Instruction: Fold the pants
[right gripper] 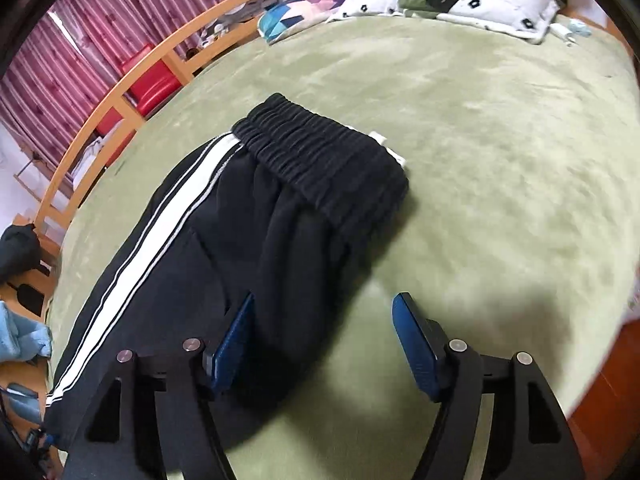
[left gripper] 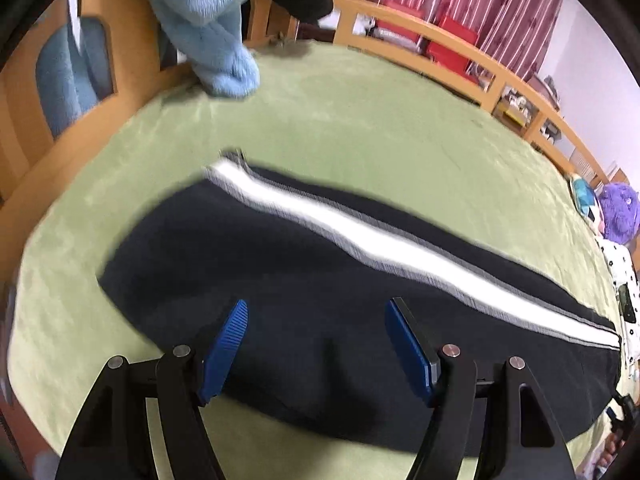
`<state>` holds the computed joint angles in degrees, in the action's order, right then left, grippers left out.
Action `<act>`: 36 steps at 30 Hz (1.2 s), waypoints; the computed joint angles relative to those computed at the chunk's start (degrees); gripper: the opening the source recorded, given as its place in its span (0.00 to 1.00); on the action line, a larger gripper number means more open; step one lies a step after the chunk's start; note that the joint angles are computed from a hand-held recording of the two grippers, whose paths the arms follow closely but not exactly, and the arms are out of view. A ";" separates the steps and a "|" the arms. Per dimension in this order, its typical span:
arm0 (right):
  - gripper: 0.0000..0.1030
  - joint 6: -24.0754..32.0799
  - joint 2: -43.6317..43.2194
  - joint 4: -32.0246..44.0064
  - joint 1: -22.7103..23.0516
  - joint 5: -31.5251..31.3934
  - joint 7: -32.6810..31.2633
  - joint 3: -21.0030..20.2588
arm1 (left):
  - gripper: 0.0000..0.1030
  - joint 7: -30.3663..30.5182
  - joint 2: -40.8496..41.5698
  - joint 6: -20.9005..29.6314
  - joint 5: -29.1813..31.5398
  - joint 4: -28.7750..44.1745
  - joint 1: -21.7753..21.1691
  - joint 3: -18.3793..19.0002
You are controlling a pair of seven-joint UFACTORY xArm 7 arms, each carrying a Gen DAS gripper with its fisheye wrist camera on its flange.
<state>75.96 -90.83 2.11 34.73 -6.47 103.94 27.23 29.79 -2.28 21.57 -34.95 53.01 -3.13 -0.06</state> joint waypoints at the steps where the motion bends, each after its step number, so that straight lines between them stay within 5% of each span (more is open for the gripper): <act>1: 0.68 -1.41 3.98 2.50 -1.80 0.24 0.71 0.95 | 0.68 1.91 1.14 -0.32 -1.19 1.60 0.07 0.26; 4: 0.68 -2.19 12.29 8.94 -4.66 -0.72 2.90 3.58 | 0.68 0.51 6.92 -1.33 2.64 8.82 1.43 0.07; 9: 0.68 -16.16 30.54 18.72 -14.92 -6.42 1.31 4.62 | 0.67 -5.20 19.95 0.84 10.48 23.95 3.83 -0.77; 14: 0.68 -28.25 48.51 26.78 -21.75 -12.82 3.13 6.90 | 0.44 -15.62 32.14 10.91 25.36 38.31 1.48 2.77; 16: 0.68 -32.04 54.48 29.12 -23.42 -15.77 4.65 7.39 | 0.30 -14.77 34.81 14.80 27.73 40.89 3.06 0.64; 20: 0.68 -36.00 63.26 32.80 -24.44 -21.40 6.33 6.31 | 0.17 -9.14 30.82 6.36 25.96 34.14 6.16 -3.57; 23: 0.68 -36.97 66.00 34.05 -23.93 -24.82 6.41 4.01 | 0.18 -2.68 29.38 5.86 15.60 35.12 12.53 -9.74; 27: 0.68 -40.17 66.97 33.47 -22.86 -28.84 9.86 1.81 | 0.23 -7.71 34.01 8.11 18.16 39.82 8.29 -5.36; 30: 0.68 -41.59 69.69 34.19 -21.40 -29.59 10.30 0.19 | 0.35 -11.78 33.05 7.54 23.85 38.10 5.21 -2.29; 31: 0.68 -41.49 70.37 34.64 -20.71 -29.77 10.37 -0.08 | 0.47 -12.16 31.58 7.40 23.77 36.61 5.70 -2.61; 33: 0.68 -41.11 70.89 35.13 -19.37 -30.47 11.29 0.01 | 0.66 -7.75 27.53 7.49 18.96 32.74 9.85 -6.26; 36: 0.68 -40.54 71.03 35.36 -17.82 -31.43 13.13 -0.15 | 0.67 4.51 19.69 8.66 6.05 25.10 16.67 -10.93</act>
